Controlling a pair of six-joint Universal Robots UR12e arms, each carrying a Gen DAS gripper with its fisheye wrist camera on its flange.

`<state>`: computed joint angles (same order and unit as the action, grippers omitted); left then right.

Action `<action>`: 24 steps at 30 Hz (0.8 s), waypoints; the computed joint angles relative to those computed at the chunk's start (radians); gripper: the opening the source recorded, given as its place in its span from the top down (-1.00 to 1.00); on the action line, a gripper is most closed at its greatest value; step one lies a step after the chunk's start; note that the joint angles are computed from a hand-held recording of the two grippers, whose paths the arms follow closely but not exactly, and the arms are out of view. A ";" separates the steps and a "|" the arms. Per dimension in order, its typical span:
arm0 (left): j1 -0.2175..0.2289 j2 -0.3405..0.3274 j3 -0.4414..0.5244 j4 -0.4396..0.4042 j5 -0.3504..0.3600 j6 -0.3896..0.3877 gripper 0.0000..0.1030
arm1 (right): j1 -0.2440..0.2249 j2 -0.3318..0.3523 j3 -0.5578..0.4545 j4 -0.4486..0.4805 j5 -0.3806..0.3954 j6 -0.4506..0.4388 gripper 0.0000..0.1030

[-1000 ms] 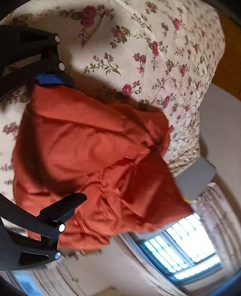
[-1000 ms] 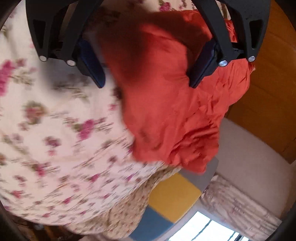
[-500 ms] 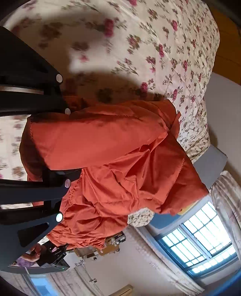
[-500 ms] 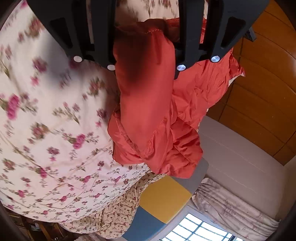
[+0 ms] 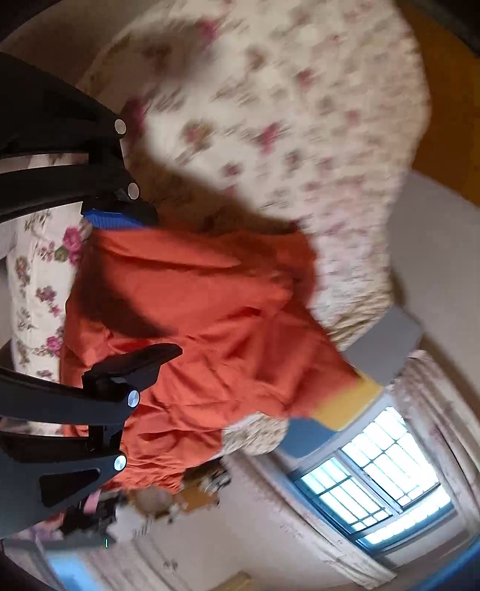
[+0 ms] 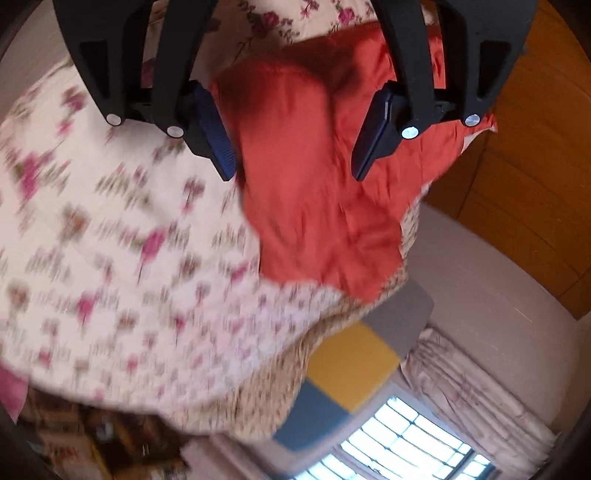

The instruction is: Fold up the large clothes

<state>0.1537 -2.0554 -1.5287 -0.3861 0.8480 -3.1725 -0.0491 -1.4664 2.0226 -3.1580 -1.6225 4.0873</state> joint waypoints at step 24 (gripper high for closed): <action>-0.206 -0.150 0.303 -0.117 0.341 0.351 0.83 | 0.109 0.233 -0.448 0.461 -0.142 -0.528 0.98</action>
